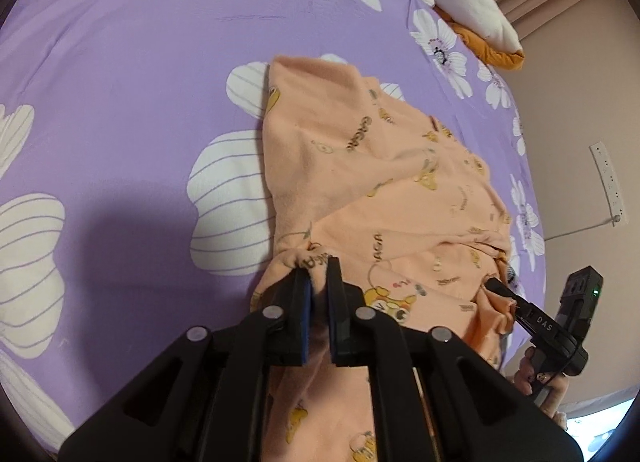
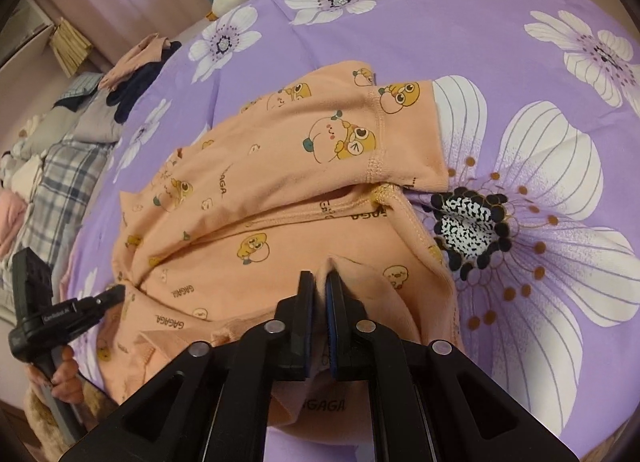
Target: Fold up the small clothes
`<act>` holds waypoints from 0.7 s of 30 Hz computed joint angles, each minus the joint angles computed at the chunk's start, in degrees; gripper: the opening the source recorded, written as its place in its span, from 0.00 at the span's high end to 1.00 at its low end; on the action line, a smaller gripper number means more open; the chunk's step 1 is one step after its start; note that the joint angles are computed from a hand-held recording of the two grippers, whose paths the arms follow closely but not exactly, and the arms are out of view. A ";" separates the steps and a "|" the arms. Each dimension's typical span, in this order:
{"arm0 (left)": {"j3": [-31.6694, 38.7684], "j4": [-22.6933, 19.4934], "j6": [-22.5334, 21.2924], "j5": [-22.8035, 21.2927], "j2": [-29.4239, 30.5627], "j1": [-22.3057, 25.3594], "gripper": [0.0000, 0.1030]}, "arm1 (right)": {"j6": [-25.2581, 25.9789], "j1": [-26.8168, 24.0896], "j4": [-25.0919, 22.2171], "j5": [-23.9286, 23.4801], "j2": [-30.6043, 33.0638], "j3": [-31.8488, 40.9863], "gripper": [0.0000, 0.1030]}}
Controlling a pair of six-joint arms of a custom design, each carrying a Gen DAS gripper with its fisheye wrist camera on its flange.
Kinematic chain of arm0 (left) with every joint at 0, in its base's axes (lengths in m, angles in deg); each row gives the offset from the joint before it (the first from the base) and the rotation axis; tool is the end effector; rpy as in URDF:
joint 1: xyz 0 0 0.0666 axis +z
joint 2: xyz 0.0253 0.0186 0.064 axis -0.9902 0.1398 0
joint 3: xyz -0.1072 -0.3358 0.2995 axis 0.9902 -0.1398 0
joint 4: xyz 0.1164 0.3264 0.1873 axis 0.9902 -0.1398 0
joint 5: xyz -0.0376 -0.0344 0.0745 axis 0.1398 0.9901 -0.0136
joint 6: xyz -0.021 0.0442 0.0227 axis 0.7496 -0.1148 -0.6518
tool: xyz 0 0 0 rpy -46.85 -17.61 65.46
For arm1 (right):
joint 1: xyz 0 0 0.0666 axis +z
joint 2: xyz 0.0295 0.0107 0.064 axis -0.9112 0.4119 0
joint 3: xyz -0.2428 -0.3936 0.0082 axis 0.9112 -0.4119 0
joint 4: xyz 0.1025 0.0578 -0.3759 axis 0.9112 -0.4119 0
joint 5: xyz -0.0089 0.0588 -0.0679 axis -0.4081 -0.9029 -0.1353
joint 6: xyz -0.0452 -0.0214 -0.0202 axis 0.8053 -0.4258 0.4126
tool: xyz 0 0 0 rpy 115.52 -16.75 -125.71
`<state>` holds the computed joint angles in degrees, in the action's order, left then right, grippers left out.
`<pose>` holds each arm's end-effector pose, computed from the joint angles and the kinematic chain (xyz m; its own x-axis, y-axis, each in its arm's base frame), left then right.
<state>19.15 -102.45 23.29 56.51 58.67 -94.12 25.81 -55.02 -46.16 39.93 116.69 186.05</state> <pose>0.5309 -0.1194 0.4245 -0.7322 -0.5945 -0.3325 -0.3867 0.7646 -0.5156 0.6606 0.1392 0.4018 -0.8503 -0.1411 -0.5071 -0.3670 0.8494 0.3792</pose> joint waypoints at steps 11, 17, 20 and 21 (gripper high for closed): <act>-5.42 -0.42 2.82 -1.90 -7.52 -2.42 0.39 | 0.74 -1.72 6.10 1.15 -6.35 -4.99 0.40; -8.06 -2.56 3.46 -2.91 -8.06 -5.31 0.44 | 4.60 -0.44 5.34 0.86 -7.88 -7.74 0.40; -9.73 -0.36 4.60 -2.73 -8.31 -6.07 0.65 | 6.47 0.53 4.46 1.39 -7.46 -8.22 0.40; -9.84 -0.13 4.62 -3.07 -8.13 -6.27 0.69 | 6.78 0.83 4.63 1.53 -7.24 -8.37 0.43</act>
<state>9.31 -102.59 27.91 53.44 50.53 -100.40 32.59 -54.19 -41.53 41.45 109.45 177.67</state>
